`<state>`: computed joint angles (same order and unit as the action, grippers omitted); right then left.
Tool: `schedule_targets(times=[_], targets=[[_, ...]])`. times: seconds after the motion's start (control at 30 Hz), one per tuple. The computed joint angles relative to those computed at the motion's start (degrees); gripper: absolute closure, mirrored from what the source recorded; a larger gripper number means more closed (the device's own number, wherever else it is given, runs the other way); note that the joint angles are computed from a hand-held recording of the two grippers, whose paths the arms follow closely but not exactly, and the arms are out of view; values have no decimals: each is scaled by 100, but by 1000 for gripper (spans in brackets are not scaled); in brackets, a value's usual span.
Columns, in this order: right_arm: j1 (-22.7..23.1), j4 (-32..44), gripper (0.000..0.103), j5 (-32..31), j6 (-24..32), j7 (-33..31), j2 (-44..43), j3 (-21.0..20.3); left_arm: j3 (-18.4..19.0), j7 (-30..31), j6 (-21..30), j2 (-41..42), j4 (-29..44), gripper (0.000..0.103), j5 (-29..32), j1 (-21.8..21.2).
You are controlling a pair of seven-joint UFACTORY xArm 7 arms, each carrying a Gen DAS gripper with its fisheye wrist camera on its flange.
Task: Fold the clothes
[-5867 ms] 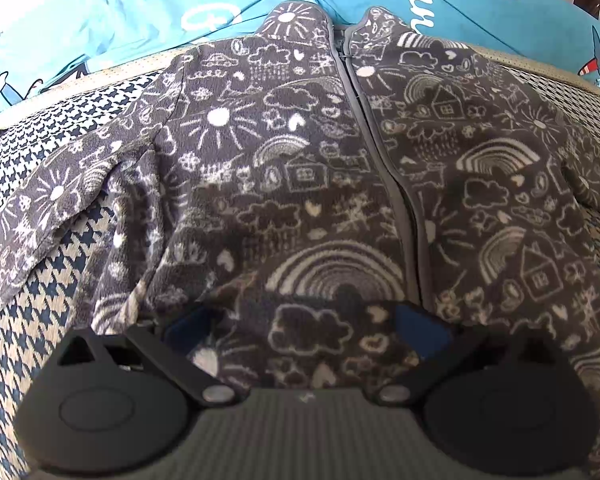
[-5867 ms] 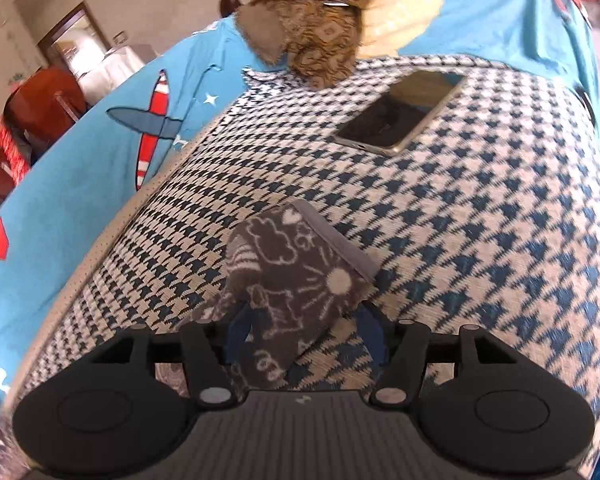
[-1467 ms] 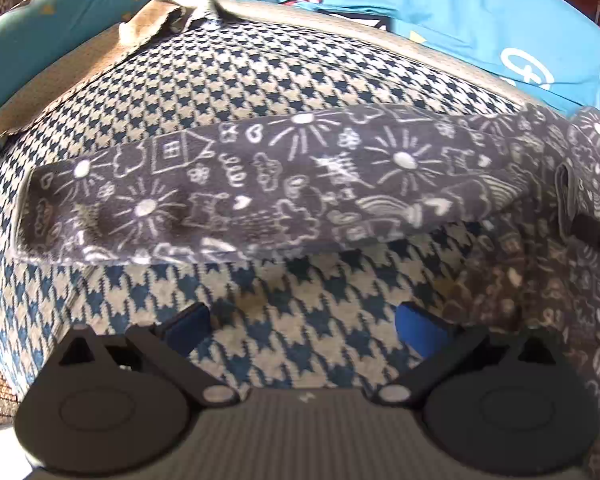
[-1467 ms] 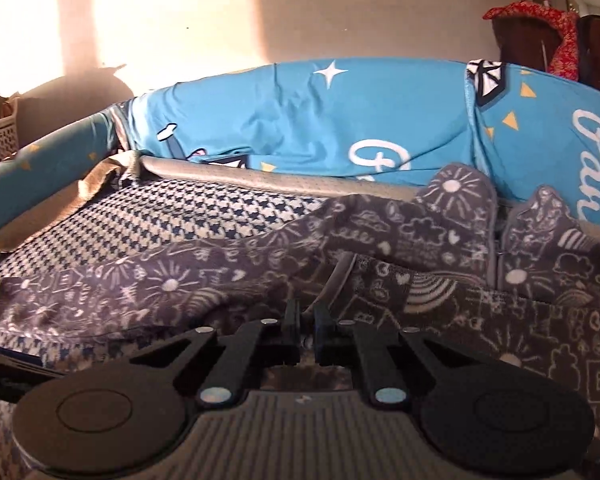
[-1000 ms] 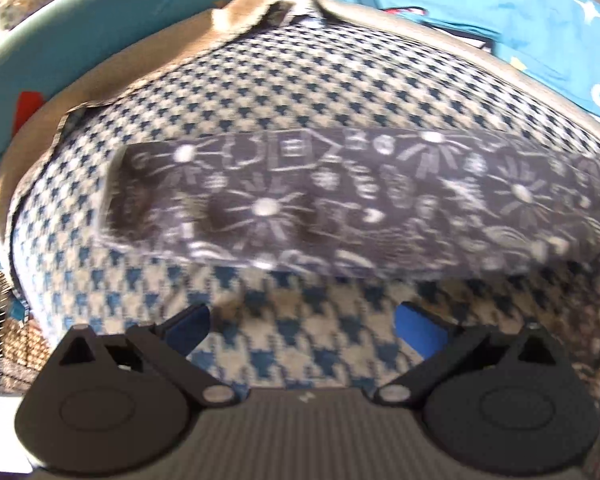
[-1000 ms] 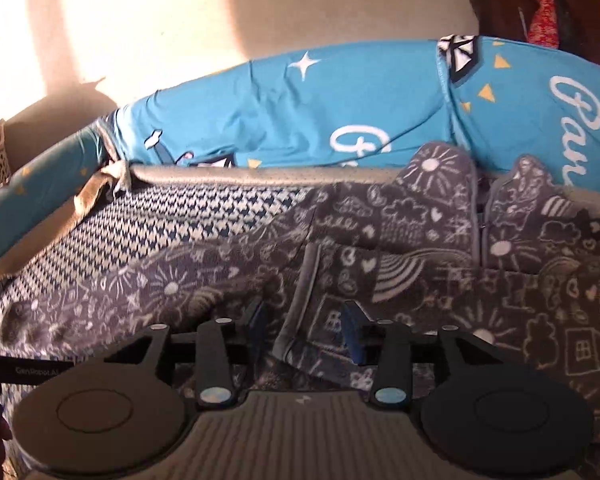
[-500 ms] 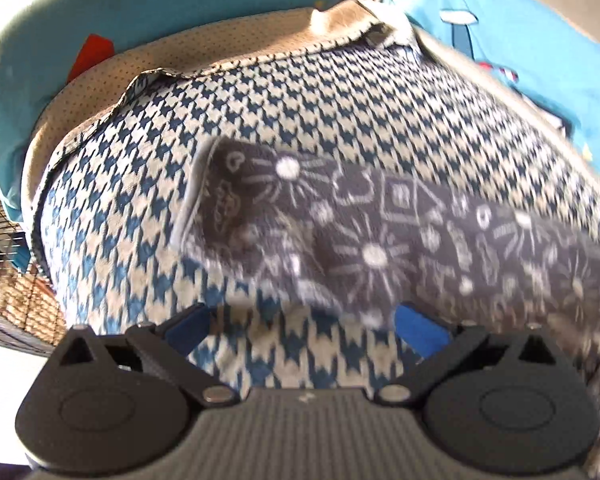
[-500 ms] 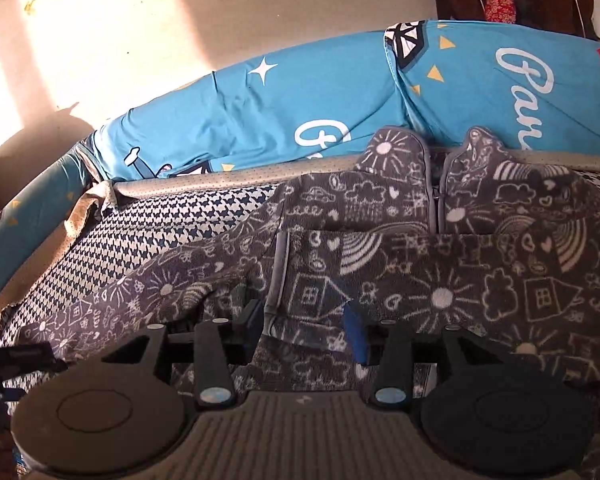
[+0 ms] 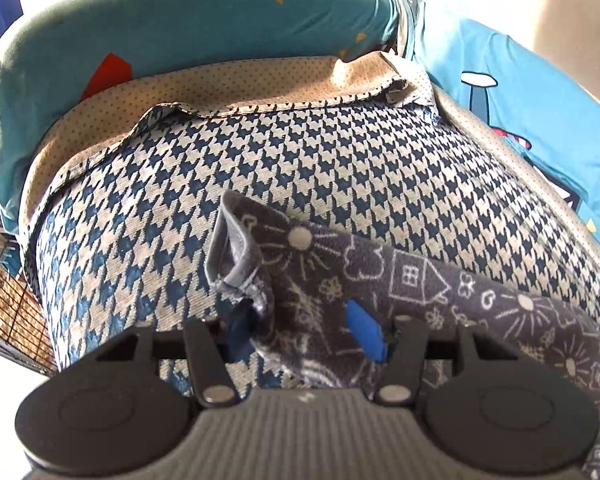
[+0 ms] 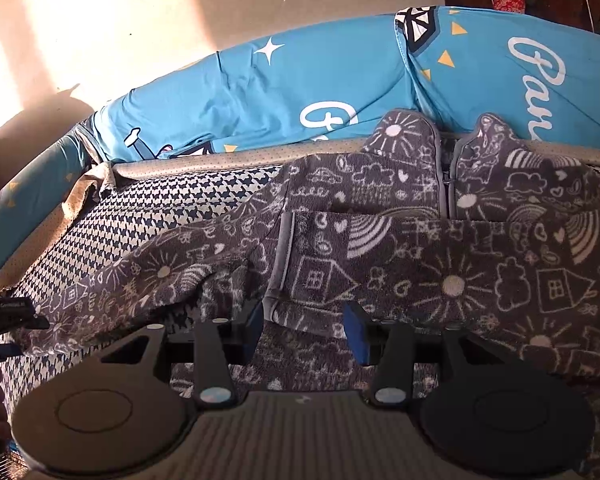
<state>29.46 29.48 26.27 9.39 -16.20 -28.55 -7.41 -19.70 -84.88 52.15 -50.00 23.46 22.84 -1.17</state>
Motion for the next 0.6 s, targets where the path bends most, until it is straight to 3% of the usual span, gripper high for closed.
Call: schedule_targets(times=[0.13,0.33,0.47,0.6], targets=[[-13,7,58,-15,-17,42,40,25,72,94,-226,-103,-58,79,5,-72],[-4,11,58,-30,-44,90,86,43,169,571,-1258,-154,-116,79,-151,-336],[63,32,58,15,-31,71,120,-3,179,1142,-2252,229,-46,79,-386,-646],[171,42,58,105,-12,-23,119,-55,54,1799,-2912,741,151,79,-568,-955]])
